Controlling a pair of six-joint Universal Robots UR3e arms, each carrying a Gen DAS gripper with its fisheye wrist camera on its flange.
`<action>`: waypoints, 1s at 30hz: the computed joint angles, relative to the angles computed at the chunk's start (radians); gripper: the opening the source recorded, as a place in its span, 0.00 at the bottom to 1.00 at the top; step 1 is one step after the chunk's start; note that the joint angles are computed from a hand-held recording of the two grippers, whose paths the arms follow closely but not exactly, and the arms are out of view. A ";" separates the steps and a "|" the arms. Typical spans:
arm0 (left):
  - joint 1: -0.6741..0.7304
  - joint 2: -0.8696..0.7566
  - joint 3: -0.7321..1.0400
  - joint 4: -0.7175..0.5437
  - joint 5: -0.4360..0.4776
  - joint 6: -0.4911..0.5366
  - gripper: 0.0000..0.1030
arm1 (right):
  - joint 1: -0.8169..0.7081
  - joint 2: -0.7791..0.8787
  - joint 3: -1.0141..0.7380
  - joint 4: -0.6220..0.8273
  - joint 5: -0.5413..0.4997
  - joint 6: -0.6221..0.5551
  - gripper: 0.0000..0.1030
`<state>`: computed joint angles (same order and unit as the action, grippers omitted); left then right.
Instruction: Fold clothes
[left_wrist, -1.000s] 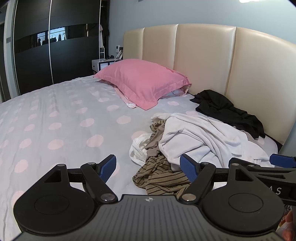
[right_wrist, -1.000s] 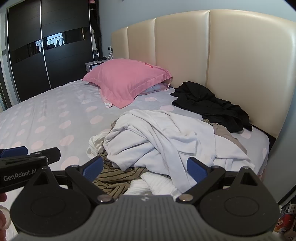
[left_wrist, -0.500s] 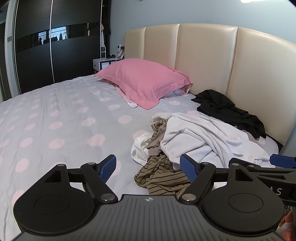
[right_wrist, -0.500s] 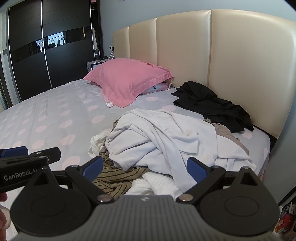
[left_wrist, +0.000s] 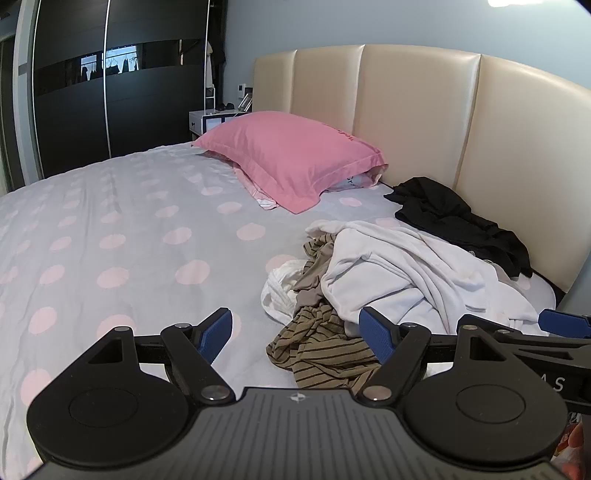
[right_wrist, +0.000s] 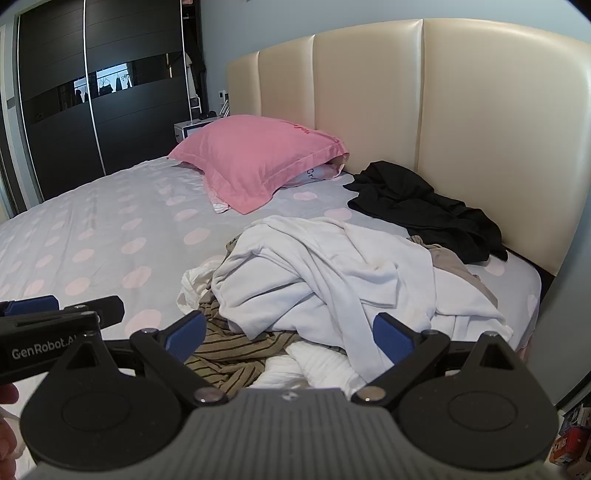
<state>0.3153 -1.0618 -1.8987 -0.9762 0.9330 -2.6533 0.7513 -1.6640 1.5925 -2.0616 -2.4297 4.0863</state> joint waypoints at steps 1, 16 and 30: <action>-0.001 -0.001 0.000 0.000 0.002 -0.001 0.73 | 0.000 0.000 0.000 0.000 0.000 0.000 0.95; 0.012 -0.002 0.007 -0.032 0.014 0.024 0.73 | -0.008 -0.008 0.032 -0.086 0.028 -0.055 0.95; 0.192 -0.045 0.059 -0.097 0.017 0.138 0.73 | -0.293 -0.084 0.042 -0.241 0.400 -0.554 0.94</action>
<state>0.5077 -1.1064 -1.8394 -1.0728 0.9501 -2.5150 0.4581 -1.7479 1.6341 -2.3024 -2.0293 3.5319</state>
